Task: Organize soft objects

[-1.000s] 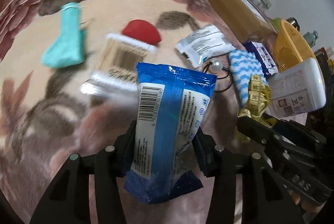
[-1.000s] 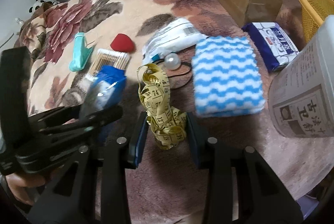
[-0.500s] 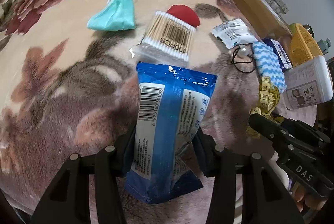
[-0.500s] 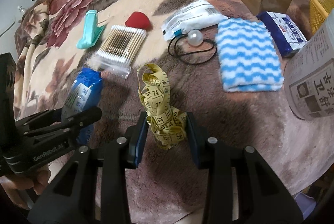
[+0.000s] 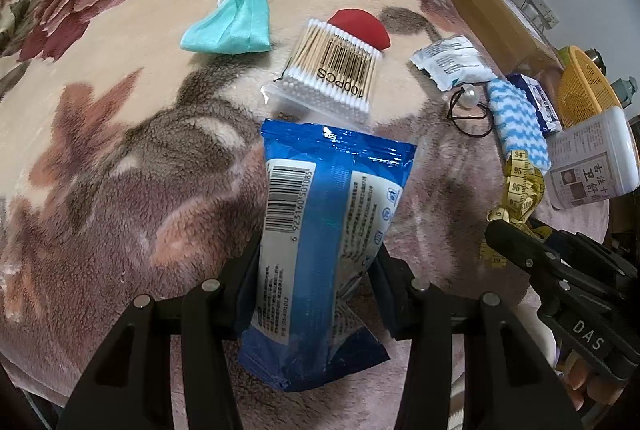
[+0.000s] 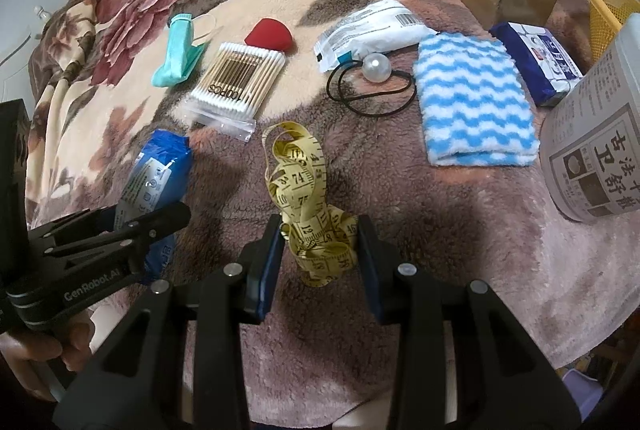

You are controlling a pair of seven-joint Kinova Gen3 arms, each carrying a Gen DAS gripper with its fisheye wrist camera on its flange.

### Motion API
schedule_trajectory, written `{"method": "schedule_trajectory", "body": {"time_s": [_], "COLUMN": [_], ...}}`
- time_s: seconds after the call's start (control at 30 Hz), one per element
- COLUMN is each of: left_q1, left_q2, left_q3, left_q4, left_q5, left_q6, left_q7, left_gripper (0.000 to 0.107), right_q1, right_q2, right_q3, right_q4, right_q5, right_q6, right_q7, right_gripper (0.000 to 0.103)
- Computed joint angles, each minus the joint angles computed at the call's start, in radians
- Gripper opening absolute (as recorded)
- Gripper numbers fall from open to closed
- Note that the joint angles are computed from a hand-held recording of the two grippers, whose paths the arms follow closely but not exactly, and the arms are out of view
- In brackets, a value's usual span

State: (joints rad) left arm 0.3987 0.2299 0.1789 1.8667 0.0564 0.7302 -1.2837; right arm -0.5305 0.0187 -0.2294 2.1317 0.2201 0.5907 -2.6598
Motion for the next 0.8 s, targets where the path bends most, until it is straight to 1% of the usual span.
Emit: {"method": "schedule_trajectory", "body": {"time_s": [0.43, 0.8], "left_q1": [0.026, 0.052], "left_q2": [-0.012, -0.031], "left_q3": [0.006, 0.018], "left_q4": [-0.028, -0.071], "left_q5": [-0.022, -0.037], "left_q6": [0.02, 0.044], "left_q7": [0.026, 0.039], "left_gripper": [0.05, 0.05], "right_q1": [0.007, 0.033], "right_q2": [-0.033, -0.095], "right_q3": [-0.014, -0.039], "right_q4": [-0.012, -0.018], "right_q5": [0.013, 0.034], "right_q6": [0.038, 0.078], "right_q7": [-0.016, -0.033], "right_gripper": [0.037, 0.037]}}
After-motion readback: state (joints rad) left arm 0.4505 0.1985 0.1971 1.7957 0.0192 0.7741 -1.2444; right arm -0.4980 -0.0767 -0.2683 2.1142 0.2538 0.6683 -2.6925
